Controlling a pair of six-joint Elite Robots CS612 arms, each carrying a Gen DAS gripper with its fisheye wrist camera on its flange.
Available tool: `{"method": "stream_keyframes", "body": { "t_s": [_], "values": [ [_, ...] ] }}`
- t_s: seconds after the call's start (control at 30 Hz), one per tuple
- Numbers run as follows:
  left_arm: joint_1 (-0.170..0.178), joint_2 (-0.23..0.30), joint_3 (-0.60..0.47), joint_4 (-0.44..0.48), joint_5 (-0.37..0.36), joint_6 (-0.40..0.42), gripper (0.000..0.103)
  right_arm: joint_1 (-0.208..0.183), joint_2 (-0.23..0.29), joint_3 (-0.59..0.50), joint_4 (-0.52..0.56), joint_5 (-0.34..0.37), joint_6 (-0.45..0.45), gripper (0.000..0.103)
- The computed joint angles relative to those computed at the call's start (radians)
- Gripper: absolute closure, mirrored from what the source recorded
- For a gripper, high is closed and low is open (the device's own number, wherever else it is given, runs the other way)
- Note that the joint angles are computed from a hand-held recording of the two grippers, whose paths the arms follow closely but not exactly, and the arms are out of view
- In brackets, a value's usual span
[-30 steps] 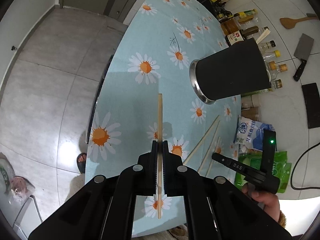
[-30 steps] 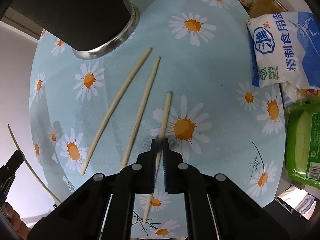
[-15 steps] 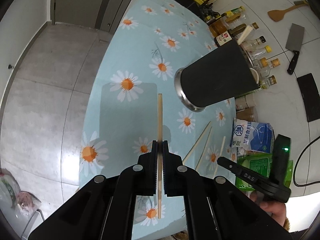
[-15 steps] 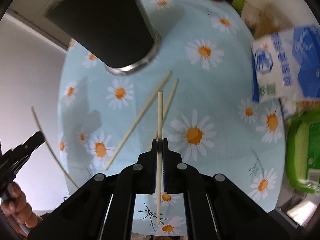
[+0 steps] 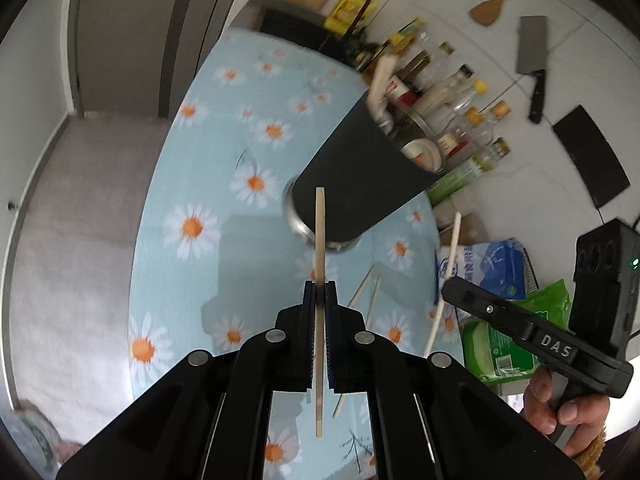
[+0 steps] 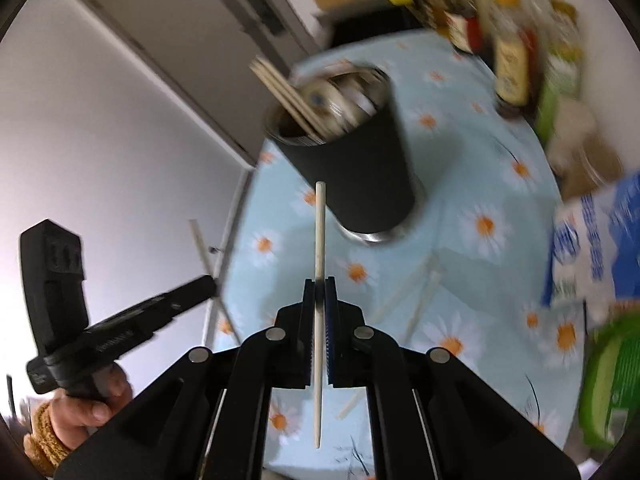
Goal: Organize utensils
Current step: 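Carry both chopsticks upright over the black holder, then lower both chopsticks into the holder and open both grippers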
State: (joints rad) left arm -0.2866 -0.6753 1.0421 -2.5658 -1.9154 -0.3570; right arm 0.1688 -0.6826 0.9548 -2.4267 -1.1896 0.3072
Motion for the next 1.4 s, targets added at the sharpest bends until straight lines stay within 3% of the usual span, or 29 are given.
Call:
{"method": "stream_keyframes", "body": {
  "t_s": [0.33,0.6,0.83,1.03,1.27,1.4],
  "values": [
    [-0.018,-0.001,-0.010,-0.163,0.036,0.013,0.100,-0.022,-0.011,0.036,-0.261,0.093,-0.050,0.097],
    [-0.030,0.016,-0.050,-0.291,0.048,0.075,0.100,-0.048,0.003,0.038,-0.460,0.123,0.005,0.097],
    [-0.046,0.044,-0.100,-0.421,0.079,0.146,0.100,-0.063,0.039,-0.015,-0.596,0.102,0.073,0.097],
    [-0.048,0.087,-0.172,-0.500,0.089,0.188,0.099,-0.058,0.082,-0.093,-0.629,0.037,0.053,0.097],
    [-0.045,0.137,-0.263,-0.539,0.098,0.227,0.099,-0.050,0.142,-0.196,-0.668,-0.039,0.037,0.097],
    [-0.042,0.167,-0.316,-0.538,0.095,0.225,0.099,-0.050,0.175,-0.258,-0.668,-0.044,0.055,0.097]
  ]
}}
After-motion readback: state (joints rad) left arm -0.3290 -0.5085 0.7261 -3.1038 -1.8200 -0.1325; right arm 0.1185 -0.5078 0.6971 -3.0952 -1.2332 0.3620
